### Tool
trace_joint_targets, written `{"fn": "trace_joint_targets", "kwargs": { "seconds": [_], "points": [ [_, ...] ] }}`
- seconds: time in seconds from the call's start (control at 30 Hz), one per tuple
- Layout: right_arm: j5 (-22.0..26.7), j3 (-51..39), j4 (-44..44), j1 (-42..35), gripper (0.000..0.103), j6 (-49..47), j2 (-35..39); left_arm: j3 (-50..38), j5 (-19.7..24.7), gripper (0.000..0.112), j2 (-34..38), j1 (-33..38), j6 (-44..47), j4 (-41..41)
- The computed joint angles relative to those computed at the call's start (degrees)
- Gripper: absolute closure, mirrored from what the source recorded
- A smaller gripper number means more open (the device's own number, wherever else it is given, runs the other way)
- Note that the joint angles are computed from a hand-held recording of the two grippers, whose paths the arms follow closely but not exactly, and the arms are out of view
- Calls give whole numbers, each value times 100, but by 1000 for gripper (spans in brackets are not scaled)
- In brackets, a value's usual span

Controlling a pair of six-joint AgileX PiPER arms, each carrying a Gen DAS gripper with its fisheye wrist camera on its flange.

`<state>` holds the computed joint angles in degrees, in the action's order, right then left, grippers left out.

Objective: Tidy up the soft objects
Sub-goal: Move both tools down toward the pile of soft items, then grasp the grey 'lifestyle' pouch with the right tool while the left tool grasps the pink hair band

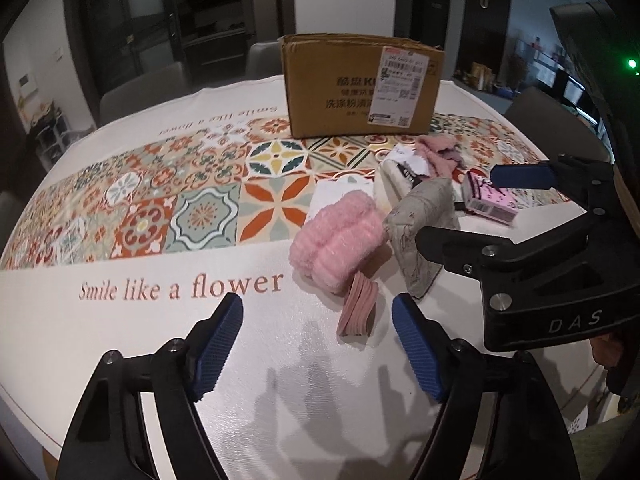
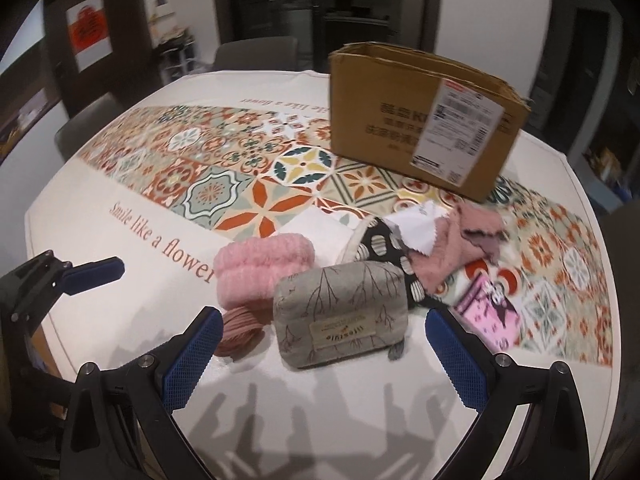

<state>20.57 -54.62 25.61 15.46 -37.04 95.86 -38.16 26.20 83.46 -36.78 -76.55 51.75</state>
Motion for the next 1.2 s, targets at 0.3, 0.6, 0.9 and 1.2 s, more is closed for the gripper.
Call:
{"fn": "trace_joint_targets", "kwargs": {
  "seconds": [0.3,0.6,0.9,1.2],
  "points": [
    [-128,-76,1226,-165,0,-1909,371,-49,-327,52,541,-22,-536,237],
    [-246,-143,1561,-209,0,-2616,602,-220,-520,61,901,42,-457,339],
    [-195,-417,1519,-229,0,-2676,936,-374,-671,68,1175,164,-217,145],
    [12,-717,1561,-300,0,-2728,1292,-513,-856,89,1349,349,429,-469]
  ]
}}
